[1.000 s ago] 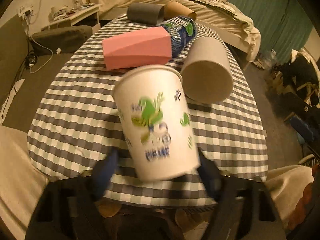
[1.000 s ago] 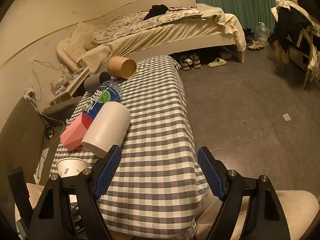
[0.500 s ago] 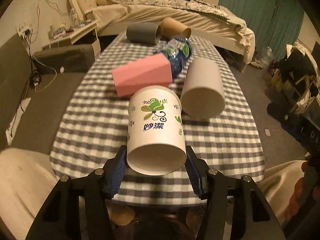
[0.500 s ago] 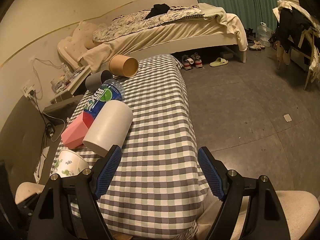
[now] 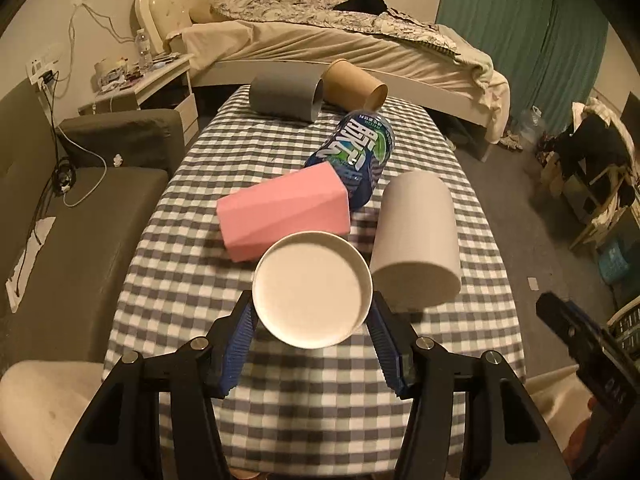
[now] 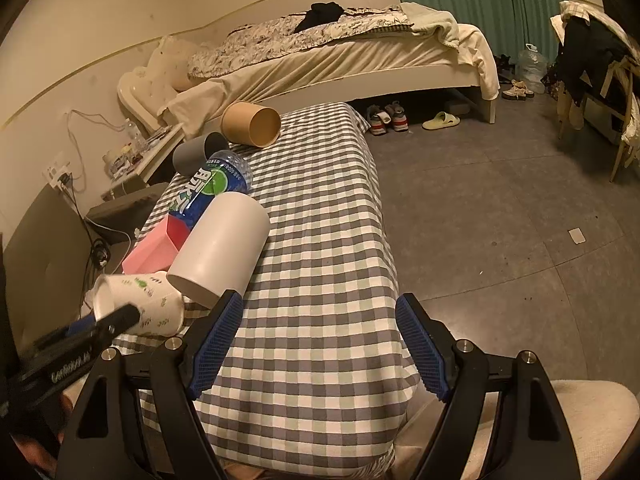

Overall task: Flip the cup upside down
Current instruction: 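Grasp the white cup with the left gripper while the right gripper releases it, then rotate the white cup rim-down with the left gripper and lower it to the table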

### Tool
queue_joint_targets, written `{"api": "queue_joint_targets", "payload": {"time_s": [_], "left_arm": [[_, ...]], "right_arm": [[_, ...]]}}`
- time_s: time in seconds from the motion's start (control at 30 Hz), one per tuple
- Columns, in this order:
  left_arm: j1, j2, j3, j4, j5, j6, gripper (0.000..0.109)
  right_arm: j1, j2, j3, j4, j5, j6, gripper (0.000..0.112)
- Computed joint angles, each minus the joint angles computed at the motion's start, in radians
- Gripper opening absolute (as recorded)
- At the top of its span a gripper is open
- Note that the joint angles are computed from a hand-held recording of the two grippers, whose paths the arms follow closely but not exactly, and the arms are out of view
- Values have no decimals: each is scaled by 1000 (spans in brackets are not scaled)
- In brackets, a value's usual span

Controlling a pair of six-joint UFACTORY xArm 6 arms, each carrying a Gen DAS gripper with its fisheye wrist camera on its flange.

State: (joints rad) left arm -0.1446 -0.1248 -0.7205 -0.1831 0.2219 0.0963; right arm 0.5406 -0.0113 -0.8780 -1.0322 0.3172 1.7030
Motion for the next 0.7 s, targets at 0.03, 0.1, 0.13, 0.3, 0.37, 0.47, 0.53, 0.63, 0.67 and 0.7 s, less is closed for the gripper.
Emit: {"api": "queue_joint_targets", "payload": {"time_s": [0.03,0.1,0.13,0.3,0.37,0.47,0.53,0.63,0.67,0.7], "left_arm": [[0,10,-11,0,2,3,57],[-1,27,-28,17,7,-5,57],[-1,32,-34,23,9,-7,57],[-15,35,-31,-13,-8,38,58],[-19,40,-32,-8,-16,45,69],[-20,42,-20,18,-44,31,73],[-21,49,-18,-9,-58,57,73],[-23,66,-19,-81,-89,122,73],[-23,72,-22,-99,-93,143,71],[-26,81,-27,-143,-93,187,68]], "right_arm": [[0,1,-1,1,-1,0,79],[-3,2,0,5,-4,-4,79],[-3,3,-1,8,-5,-7,79],[-5,6,-3,19,-6,-15,79],[-5,8,-4,22,-5,-18,79],[-4,12,-5,33,-3,-25,79],[-1,16,-10,39,2,-31,79],[3,20,-14,46,7,-38,79],[5,21,-15,49,9,-42,79],[6,23,-16,52,9,-45,79]]}}
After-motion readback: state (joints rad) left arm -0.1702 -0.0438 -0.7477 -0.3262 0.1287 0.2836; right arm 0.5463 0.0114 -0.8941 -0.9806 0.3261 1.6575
